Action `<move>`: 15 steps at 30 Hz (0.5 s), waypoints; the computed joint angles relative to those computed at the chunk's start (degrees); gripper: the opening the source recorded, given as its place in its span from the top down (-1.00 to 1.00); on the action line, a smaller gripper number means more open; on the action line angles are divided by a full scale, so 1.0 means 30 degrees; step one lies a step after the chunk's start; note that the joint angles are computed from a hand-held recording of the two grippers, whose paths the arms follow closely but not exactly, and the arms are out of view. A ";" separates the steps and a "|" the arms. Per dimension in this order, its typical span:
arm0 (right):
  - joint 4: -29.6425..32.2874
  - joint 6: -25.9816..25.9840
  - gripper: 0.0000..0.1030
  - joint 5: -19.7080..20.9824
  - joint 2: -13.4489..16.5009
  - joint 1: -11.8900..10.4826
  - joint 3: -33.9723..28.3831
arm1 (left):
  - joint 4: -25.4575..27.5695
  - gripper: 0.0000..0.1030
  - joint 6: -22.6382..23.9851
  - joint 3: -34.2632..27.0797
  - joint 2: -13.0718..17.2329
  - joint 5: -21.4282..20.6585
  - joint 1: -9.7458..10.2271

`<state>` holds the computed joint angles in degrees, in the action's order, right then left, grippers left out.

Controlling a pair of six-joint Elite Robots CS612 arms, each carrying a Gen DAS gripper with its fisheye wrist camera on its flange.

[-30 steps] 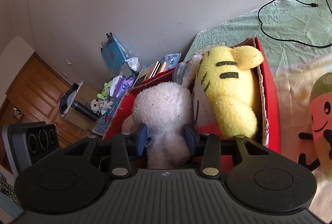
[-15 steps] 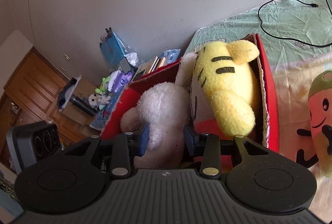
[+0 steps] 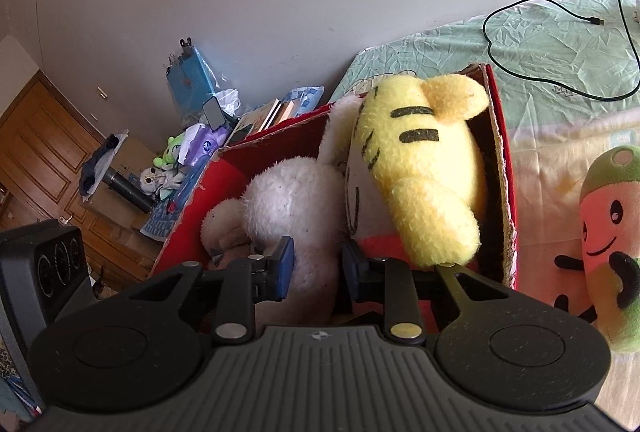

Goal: Organize objects
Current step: 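Open the right gripper and withdraw it from the red box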

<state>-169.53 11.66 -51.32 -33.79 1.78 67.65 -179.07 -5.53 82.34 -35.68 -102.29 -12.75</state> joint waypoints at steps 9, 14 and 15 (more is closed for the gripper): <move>-0.0097 -0.0519 0.43 -0.0392 -0.0143 0.0096 0.0225 | 0.0311 -0.99 0.0116 -0.0149 0.0004 -0.0135 0.0028; -0.0288 -0.0911 0.39 -0.0691 -0.0213 0.0155 0.0391 | 0.0567 -0.99 0.0050 -0.0178 -0.0050 -0.0011 -0.0006; -0.0312 -0.0976 0.38 -0.0715 -0.0221 0.0161 0.0413 | 0.0620 -0.99 0.0050 -0.0169 -0.0072 -0.0010 -0.0016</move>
